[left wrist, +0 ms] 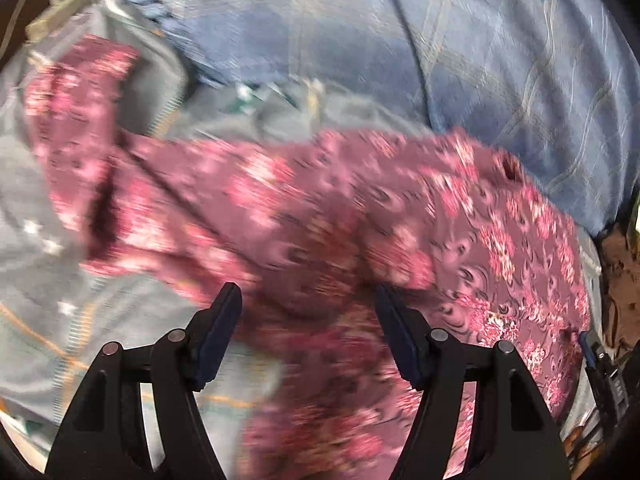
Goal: Fold small clothes
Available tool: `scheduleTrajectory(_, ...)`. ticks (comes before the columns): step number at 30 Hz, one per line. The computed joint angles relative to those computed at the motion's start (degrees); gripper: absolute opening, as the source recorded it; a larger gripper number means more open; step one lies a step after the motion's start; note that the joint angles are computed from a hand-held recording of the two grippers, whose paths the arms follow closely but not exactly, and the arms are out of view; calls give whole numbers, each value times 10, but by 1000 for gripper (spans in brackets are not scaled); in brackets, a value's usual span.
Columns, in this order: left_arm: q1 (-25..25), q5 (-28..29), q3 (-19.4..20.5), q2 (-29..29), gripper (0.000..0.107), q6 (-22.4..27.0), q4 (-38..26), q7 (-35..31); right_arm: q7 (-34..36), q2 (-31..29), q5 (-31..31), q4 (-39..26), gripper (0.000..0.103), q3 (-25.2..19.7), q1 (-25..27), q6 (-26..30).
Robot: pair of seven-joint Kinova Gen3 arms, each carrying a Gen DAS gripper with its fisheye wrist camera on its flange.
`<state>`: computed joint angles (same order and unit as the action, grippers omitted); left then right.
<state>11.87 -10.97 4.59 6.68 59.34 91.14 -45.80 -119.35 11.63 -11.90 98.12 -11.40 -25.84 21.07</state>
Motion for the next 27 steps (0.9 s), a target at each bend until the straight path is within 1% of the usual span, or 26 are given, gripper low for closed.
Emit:
scheduleTrajectory(1, -11, 5, -8, -12, 69, 7, 0, 1, -10, 7, 23, -16, 41, 19, -27, 12)
scheduleTrajectory(2, -15, 4, -19, -26, 69, 7, 7, 10, -15, 20, 47, -36, 41, 34, -53, 19)
scheduleTrajectory(3, -9, 0, -38, -33, 69, 9, 8, 13, -30, 28, 70, -47, 41, 51, -80, 19)
scheduleTrajectory(5, 1, -2, -90, -53, 69, 27, 11, 10, -62, 54, 117, -82, 42, 89, -133, 31)
scheduleTrajectory(6, 8, 2, -117, -51, 69, 40, 2, -2, -80, 67, 140, -100, 43, 108, -156, 41)
scheduleTrajectory(7, 5, 9, -139, -51, 69, 56, -9, -18, -95, 71, 162, -111, 45, 116, -168, 61)
scheduleTrajectory(8, -6, 12, -156, -48, 69, 71, -20, -29, -101, 86, 183, -133, 52, 114, -172, 84)
scheduleTrajectory(9, -14, 14, -162, -48, 69, 84, -28, -38, -97, 110, 196, -158, 59, 104, -169, 107)
scheduleTrajectory(10, -32, 17, -166, -44, 69, 92, -37, -52, -95, 126, 200, -172, 62, 96, -163, 125)
scheduleTrajectory(11, -52, 23, -160, -40, 69, 101, -45, -66, -99, 133, 213, -177, 63, 97, -168, 134)
scheduleTrajectory(12, -79, 25, -146, -35, 69, 109, -56, -76, -106, 130, 234, -177, 64, 97, -174, 133)
scheduleTrajectory(13, -105, 19, -125, -31, 69, 117, -67, -78, -111, 130, 246, -170, 71, 86, -168, 123)
scheduleTrajectory(15, -149, -11, -72, -19, 69, 122, -86, -58, -117, 130, 258, -164, 72, 80, -166, 116)
scheduleTrajectory(16, -158, -34, -51, -3, 70, 133, -107, -44, -117, 129, 257, -162, 72, 78, -164, 114)
scheduleTrajectory(17, -157, -58, -40, 13, 70, 149, -128, -38, -117, 127, 257, -160, 73, 77, -162, 110)
scheduleTrajectory(18, -145, -81, -38, 38, 71, 171, -154, -28, -120, 126, 259, -154, 73, 71, -156, 101)
scheduleTrajectory(20, -100, -128, -54, 91, 71, 216, -201, -7, -134, 123, 275, -147, 74, 50, -142, 90)
scheduleTrajectory(22, -47, -174, -87, 144, 71, 252, -236, -2, -130, 119, 266, -135, 75, 43, -131, 71)
scheduleTrajectory(24, 3, -221, -127, 197, 71, 282, -260, 4, -111, 112, 238, -120, 75, 42, -122, 49)
scheduleTrajectory(25, 17, -244, -137, 224, 71, 298, -274, 14, -107, 110, 231, -114, 75, 37, -114, 40)
scheduleTrajectory(26, 20, -261, -138, 250, 71, 314, -288, 25, -102, 108, 220, -109, 75, 35, -109, 30)
scheduleTrajectory(27, 27, -269, -150, 276, 71, 333, -306, 27, -87, 105, 201, -99, 75, 30, -100, 15)
